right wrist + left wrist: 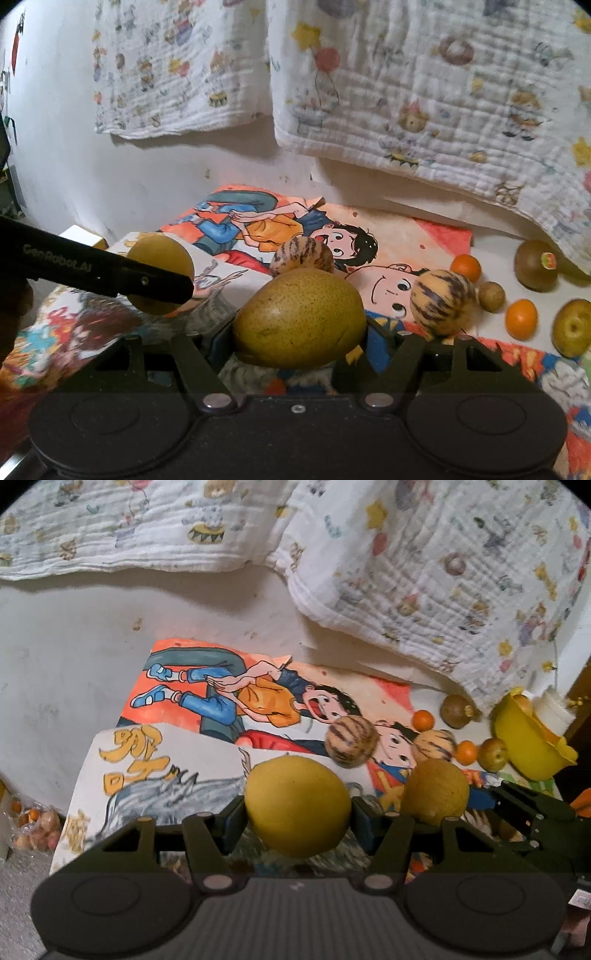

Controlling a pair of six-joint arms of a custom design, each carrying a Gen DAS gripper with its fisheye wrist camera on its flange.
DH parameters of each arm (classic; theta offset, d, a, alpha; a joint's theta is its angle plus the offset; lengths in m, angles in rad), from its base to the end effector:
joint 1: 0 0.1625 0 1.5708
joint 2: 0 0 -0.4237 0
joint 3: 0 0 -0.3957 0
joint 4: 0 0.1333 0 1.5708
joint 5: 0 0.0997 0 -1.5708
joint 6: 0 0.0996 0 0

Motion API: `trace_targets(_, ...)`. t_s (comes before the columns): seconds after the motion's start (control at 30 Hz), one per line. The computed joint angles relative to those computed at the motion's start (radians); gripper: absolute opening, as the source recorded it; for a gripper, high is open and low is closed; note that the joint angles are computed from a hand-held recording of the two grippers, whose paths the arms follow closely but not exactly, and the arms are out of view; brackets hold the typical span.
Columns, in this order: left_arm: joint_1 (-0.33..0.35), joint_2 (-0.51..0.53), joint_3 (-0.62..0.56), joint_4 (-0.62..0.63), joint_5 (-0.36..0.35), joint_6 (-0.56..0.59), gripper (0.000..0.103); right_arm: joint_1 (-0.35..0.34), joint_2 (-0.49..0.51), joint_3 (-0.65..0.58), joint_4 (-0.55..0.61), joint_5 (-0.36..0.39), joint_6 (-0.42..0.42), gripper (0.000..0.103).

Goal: Organize fruits
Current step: 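Carry the yellow fruit and the brown pear back over the tray with both tools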

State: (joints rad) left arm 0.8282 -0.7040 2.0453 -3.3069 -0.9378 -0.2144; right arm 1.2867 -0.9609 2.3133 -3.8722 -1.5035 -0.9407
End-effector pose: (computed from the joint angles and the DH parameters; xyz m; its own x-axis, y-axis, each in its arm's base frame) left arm -0.2208 -0.5248 0.0156 -0.8635 0.2242 -0.4517 0.4508 0.7448 -0.4920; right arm 0.0034 -0.4878 0.1467 -0.7053 -0.3179 0.6337 -0.6900 0.5130 -0.5106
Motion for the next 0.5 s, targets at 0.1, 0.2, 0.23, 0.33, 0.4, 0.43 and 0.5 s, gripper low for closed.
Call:
trace_targets(0.1, -0.033, -0.023, 0.054, -0.026, 0.007, -0.031, 0.064, -0.023, -0.043, 0.073, -0.029, 0.034, -0.015, 0.072)
trace_targets(0.2, -0.068, -0.049, 0.113, -0.043, 0.016, -0.067, 0.064, -0.055, -0.087, 0.153, -0.061, 0.073, -0.033, 0.072)
trace_targets(0.23, -0.078, -0.062, 0.131, -0.034, 0.011, -0.083, 0.064, -0.066, -0.099, 0.178, -0.072, 0.085, -0.041, 0.072)
trace_targets(0.33, -0.118, -0.088, 0.193, -0.041, 0.018, -0.121, 0.064, -0.102, -0.129, 0.256, -0.110, 0.118, -0.067, 0.072)
trace_targets(0.4, -0.148, -0.103, 0.233, -0.040, 0.024, -0.147, 0.064, -0.128, -0.139, 0.305, -0.141, 0.140, -0.097, 0.072)
trace_targets(0.43, -0.163, -0.109, 0.252, -0.039, 0.026, -0.161, 0.064, -0.139, -0.144, 0.328, -0.155, 0.148, -0.113, 0.072)
trace_targets(0.5, -0.194, -0.119, 0.289, -0.037, 0.027, -0.187, 0.064, -0.168, -0.152, 0.377, -0.185, 0.171, -0.154, 0.072)
